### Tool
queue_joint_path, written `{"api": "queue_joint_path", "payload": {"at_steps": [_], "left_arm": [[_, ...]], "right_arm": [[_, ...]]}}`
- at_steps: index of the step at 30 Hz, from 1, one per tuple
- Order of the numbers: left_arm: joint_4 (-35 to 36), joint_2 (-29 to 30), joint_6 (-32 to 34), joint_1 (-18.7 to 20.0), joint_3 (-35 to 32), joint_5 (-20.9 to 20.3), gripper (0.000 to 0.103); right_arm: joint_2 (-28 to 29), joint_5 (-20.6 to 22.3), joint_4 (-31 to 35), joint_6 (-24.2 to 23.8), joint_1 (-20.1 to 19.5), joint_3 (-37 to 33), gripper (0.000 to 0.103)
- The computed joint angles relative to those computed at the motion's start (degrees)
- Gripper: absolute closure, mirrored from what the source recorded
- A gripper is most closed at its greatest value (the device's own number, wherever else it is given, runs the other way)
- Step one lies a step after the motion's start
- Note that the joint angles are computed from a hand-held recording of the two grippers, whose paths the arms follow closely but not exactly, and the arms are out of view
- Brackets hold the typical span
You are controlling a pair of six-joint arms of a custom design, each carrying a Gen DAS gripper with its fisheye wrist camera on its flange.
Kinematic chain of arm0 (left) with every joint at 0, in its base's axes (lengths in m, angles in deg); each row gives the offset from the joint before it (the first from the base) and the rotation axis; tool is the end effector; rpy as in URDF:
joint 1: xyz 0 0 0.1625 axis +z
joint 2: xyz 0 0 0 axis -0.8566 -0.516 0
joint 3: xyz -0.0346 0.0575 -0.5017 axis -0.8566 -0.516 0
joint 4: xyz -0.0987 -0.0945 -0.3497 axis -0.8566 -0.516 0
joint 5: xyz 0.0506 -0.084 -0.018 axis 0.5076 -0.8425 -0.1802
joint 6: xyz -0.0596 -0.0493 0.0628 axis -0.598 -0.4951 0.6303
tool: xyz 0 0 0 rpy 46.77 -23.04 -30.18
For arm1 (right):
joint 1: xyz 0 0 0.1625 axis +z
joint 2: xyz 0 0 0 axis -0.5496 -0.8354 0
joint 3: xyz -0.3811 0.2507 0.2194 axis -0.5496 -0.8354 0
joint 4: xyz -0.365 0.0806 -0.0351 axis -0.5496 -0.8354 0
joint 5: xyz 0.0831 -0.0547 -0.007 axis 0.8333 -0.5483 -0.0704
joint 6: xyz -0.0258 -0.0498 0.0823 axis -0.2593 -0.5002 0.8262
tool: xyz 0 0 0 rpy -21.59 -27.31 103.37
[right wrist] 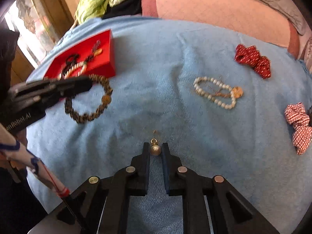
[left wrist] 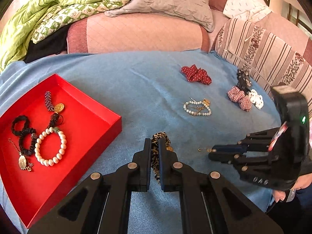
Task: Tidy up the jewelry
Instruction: 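Carry the leopard bracelet and pearl earring in both grippers into the red tray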
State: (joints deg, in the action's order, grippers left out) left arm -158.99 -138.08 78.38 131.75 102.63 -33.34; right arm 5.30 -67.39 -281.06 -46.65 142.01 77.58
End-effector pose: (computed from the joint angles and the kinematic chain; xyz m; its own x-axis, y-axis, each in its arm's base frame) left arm -0.0207 -0.6155 0.2337 -0.6629 0.6019 -0.4454 0.7320 0.6461 -0.2163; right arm 0.2687 -0.5497 -0.0514 -0.8354 -0.1319 0.5336 -0.3556 0.8699 -0.3417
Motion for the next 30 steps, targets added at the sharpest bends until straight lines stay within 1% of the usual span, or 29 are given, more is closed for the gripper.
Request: {"api": "queue_joint_path", "payload": {"at_steps": [6, 8, 10, 13, 17, 30], "left_arm": [[-3.36, -0.13, 0.81, -0.22, 0.85, 0.39, 0.097], [-4.91, -0.09, 1.28, -0.39, 1.2, 1.08, 0.097], [-7.01, 0.0, 1.98, -0.58, 1.68, 1.91, 0.097], [-9.11, 0.1, 2.73, -0.79, 2.12, 2.78, 0.097], [-10.26, 0.1, 3.12, -0.9, 2.32, 2.96, 0.097], [-11.17, -0.42, 2.95, -0.87, 2.65, 3.25, 0.097]], "right_arm": [[-0.93, 2.83, -11.35, -1.45, 0.87, 1.01, 0.091], [-0.55, 2.79, -13.27, -1.79, 1.64, 0.4, 0.091], [-0.29, 3.77, -14.65, -2.17, 2.06, -0.09, 0.091], [0.12, 4.0, -15.28, -2.58, 2.72, -0.68, 0.091], [0.22, 4.21, -14.48, -2.17, 2.73, -1.41, 0.091], [0.55, 5.2, -13.88, -1.39, 2.81, -2.73, 0.091]]}}
